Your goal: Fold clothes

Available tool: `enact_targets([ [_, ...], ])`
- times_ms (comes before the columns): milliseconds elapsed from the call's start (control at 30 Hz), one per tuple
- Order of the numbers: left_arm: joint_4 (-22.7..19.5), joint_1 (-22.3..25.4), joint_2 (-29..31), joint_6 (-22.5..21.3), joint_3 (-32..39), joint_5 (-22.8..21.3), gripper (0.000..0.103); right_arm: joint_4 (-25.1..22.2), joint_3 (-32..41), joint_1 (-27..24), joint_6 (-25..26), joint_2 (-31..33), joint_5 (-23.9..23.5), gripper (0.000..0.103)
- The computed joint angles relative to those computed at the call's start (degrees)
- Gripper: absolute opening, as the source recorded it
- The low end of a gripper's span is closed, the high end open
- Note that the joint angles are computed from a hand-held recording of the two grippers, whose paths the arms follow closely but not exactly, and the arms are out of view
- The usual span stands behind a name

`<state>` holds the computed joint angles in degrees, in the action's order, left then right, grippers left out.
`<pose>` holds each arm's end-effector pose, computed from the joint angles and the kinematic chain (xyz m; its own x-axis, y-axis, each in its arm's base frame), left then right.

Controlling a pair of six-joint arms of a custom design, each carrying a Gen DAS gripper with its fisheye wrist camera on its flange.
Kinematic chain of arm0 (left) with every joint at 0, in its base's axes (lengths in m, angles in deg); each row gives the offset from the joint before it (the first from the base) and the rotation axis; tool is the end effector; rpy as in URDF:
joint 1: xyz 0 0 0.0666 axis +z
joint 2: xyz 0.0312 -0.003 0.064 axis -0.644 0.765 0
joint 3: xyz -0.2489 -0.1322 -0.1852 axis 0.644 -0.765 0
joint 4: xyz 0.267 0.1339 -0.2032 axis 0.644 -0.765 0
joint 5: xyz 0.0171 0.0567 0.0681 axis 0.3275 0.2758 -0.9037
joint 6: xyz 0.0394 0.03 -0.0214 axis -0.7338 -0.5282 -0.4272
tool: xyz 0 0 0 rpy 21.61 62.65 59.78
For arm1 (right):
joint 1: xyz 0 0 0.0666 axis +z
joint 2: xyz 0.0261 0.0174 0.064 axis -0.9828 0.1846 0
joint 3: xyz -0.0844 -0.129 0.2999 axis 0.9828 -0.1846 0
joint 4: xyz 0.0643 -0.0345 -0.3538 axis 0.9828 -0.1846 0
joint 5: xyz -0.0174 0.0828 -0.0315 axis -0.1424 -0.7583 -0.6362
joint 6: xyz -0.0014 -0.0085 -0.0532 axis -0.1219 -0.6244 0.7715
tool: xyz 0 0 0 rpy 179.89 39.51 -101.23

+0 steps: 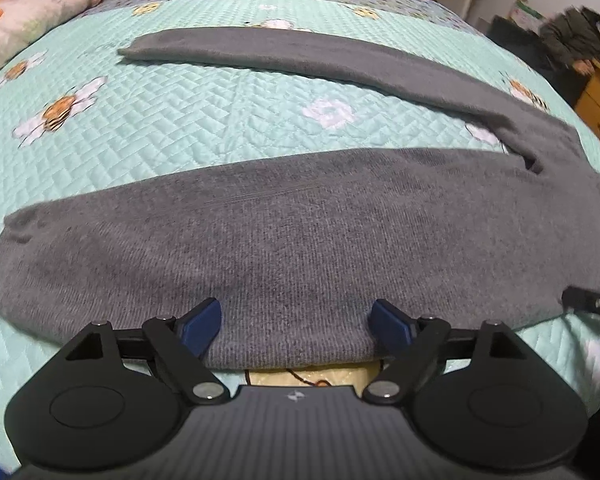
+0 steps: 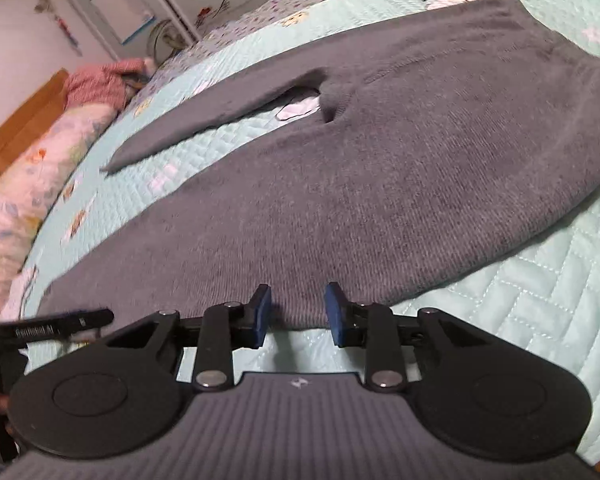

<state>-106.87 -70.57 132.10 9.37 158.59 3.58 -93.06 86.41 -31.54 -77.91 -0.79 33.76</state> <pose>0.4132 -0.2490 0.3172 -0.7106 0.4093 -0.5723 0.5619 0.8196 -0.1116 0.2064 0.1974 0.3029 -0.5104 0.6457 -0.5679 0.4656 0.7628 0.4487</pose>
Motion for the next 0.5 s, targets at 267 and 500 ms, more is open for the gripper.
enact_targets([
  [267,2.36,4.66,-6.57,18.3,-5.19,8.7,0.084,-0.3,-3.33,-0.33,-5.37,-6.82,-3.1,0.033],
  [500,6.21,8.31,-10.1,33.79,-10.81,10.3,0.082,-2.39,-7.87,2.61,-13.48,-14.53,-0.32,0.033],
])
